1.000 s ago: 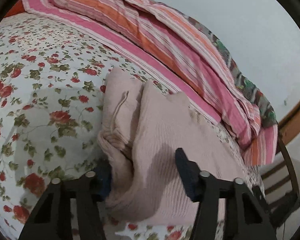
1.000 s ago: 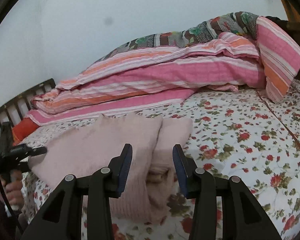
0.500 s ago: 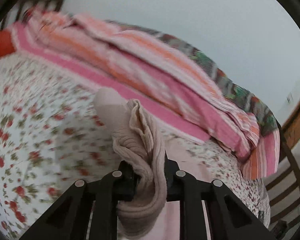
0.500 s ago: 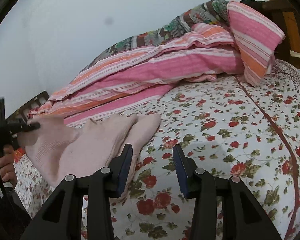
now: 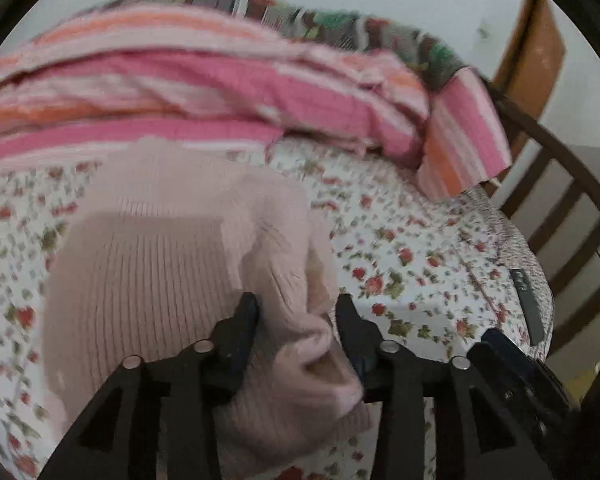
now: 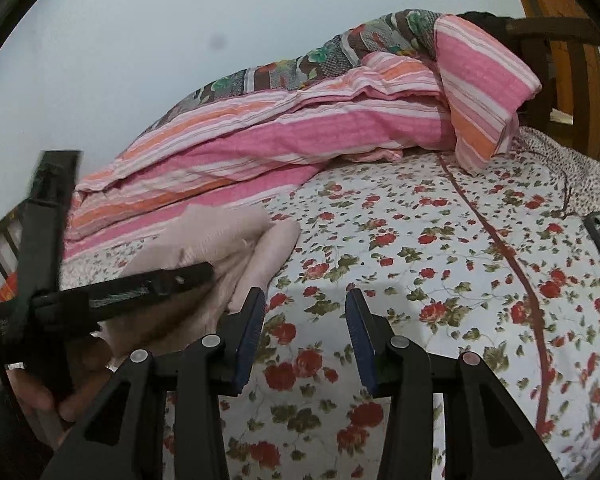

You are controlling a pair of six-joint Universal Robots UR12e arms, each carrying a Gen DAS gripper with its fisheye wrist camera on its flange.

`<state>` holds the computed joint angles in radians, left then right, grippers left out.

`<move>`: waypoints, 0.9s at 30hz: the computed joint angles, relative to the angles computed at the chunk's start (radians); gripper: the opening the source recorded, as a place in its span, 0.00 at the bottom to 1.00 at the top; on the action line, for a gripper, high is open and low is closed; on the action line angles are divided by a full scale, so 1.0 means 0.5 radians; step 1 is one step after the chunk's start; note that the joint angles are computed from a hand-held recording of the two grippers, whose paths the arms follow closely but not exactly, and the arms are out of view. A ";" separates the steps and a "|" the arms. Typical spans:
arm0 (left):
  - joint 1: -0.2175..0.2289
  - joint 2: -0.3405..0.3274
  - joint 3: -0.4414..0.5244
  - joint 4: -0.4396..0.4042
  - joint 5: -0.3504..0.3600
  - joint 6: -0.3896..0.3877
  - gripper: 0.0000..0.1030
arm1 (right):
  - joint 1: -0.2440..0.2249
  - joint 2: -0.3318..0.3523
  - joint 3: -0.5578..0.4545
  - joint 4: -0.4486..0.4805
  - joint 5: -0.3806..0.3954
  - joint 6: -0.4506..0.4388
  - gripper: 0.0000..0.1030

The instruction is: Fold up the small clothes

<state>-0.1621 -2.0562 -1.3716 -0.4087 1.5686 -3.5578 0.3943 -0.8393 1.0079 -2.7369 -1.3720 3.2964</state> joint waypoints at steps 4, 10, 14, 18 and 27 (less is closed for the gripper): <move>0.120 0.152 -0.219 0.297 -0.277 -0.070 0.61 | 0.007 0.006 -0.058 0.058 0.058 0.049 0.41; 0.254 0.356 -0.471 0.337 -0.094 -0.099 0.64 | 0.020 0.109 -0.277 0.089 0.350 0.270 0.55; 0.330 0.420 -0.579 0.275 -0.030 -0.154 0.64 | 0.056 0.217 -0.487 0.235 0.429 0.302 0.57; 0.376 0.464 -0.700 0.334 -0.055 -0.199 0.64 | 0.102 0.318 -0.669 0.487 0.295 0.263 0.57; 0.392 0.486 -0.754 0.286 -0.064 -0.129 0.64 | 0.133 0.463 -0.869 0.656 0.216 0.269 0.21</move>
<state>0.0341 -1.8133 -1.7486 -0.2659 1.5366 -3.6222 0.4608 -0.6079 0.5734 -2.4087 -1.2641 3.4309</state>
